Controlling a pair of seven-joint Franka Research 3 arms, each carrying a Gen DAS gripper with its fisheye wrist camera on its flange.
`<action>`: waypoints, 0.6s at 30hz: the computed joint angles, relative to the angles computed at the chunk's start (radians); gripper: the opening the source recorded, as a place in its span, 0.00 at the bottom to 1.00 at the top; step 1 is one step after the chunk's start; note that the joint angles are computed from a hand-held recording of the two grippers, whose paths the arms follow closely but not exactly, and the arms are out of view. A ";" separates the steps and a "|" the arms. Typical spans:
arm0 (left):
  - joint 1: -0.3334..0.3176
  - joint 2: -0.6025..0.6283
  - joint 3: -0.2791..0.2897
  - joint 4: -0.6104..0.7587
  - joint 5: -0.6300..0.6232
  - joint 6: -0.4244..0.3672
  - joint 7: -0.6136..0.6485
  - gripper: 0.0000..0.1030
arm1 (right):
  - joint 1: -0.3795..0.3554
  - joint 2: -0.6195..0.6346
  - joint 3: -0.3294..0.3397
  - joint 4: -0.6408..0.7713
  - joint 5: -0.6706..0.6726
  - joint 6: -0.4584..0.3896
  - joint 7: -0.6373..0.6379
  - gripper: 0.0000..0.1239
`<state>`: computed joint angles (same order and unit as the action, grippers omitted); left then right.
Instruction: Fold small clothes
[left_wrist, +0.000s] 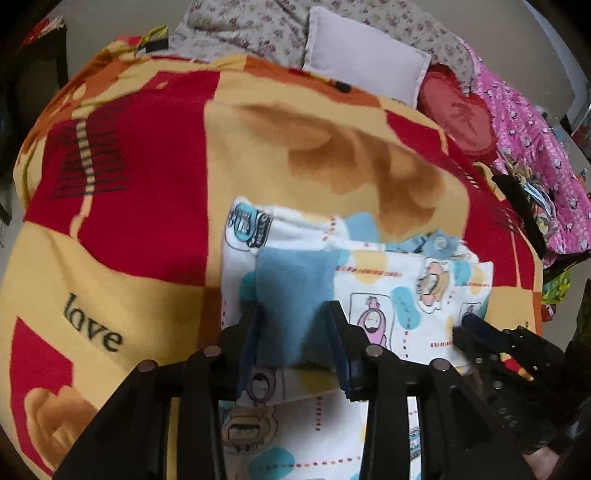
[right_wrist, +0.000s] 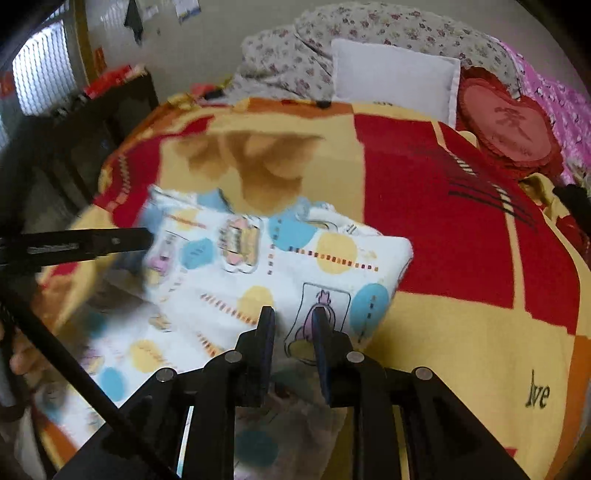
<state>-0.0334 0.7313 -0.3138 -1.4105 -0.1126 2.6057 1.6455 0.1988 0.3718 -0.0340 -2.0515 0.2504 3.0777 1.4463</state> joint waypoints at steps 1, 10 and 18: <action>0.001 0.003 0.000 0.001 0.000 0.001 0.001 0.35 | 0.027 0.012 -0.029 0.007 -0.004 0.001 0.001 0.18; 0.051 -0.052 -0.038 -0.091 -0.059 0.033 0.050 0.42 | -0.059 -0.099 0.076 -0.123 0.071 0.058 -0.083 0.18; 0.091 -0.103 -0.070 -0.191 -0.091 0.085 0.088 0.44 | 0.016 -0.072 -0.003 -0.128 0.016 0.058 0.023 0.21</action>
